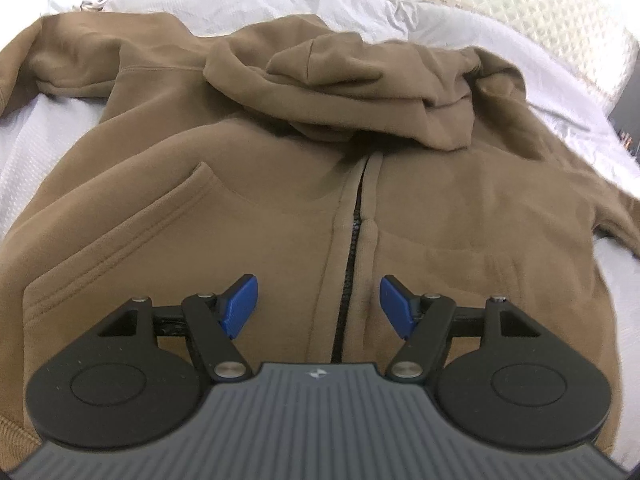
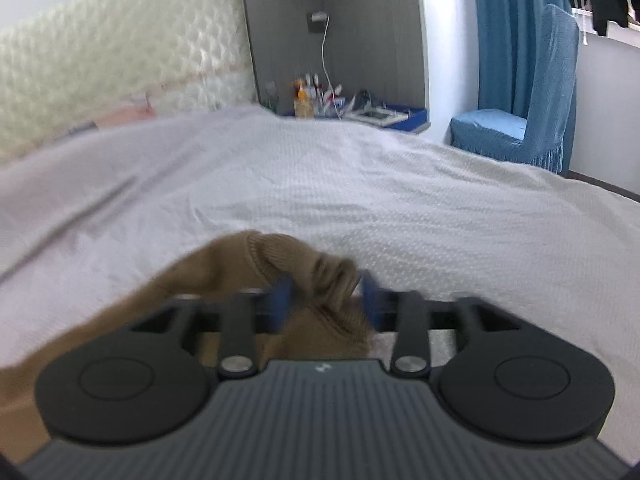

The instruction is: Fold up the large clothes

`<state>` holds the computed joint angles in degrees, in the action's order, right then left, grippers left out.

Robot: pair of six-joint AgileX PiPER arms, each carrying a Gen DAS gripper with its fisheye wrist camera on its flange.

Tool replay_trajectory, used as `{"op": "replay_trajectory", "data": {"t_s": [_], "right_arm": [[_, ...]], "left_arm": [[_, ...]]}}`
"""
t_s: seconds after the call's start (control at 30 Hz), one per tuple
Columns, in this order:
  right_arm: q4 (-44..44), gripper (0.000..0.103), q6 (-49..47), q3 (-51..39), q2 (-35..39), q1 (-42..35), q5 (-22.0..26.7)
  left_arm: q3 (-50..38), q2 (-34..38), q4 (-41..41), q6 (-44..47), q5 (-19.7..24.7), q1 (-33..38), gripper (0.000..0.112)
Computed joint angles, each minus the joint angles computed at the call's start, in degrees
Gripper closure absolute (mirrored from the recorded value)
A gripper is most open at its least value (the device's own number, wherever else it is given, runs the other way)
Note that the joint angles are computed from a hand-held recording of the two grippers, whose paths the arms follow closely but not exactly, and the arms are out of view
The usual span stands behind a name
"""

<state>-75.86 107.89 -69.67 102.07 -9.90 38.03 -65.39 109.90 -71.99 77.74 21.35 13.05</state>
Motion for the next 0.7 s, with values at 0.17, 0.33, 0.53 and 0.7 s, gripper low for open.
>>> {"op": "replay_trajectory", "data": {"t_s": [0.17, 0.33, 0.53, 0.7], "right_arm": [[2.5, 0.029, -0.6, 8.1, -10.7, 7.2, 2.6], [10.1, 0.029, -5.1, 11.4, -20.9, 20.3, 9.3], [12.5, 0.030, -6.1, 9.0, -26.8, 42.3, 22.5], [14.5, 0.030, -5.9, 0.1, -23.2, 57.5, 30.7]], "left_arm": [[1.3, -2.9, -2.0, 3.0, 5.8, 3.7, 0.040], [4.5, -5.7, -4.0, 5.3, 16.9, 10.5, 0.040], [9.9, -10.9, -5.3, 11.9, 24.9, 17.2, 0.040], [13.6, -14.4, -6.2, 17.5, 29.8, 21.3, 0.040]]}}
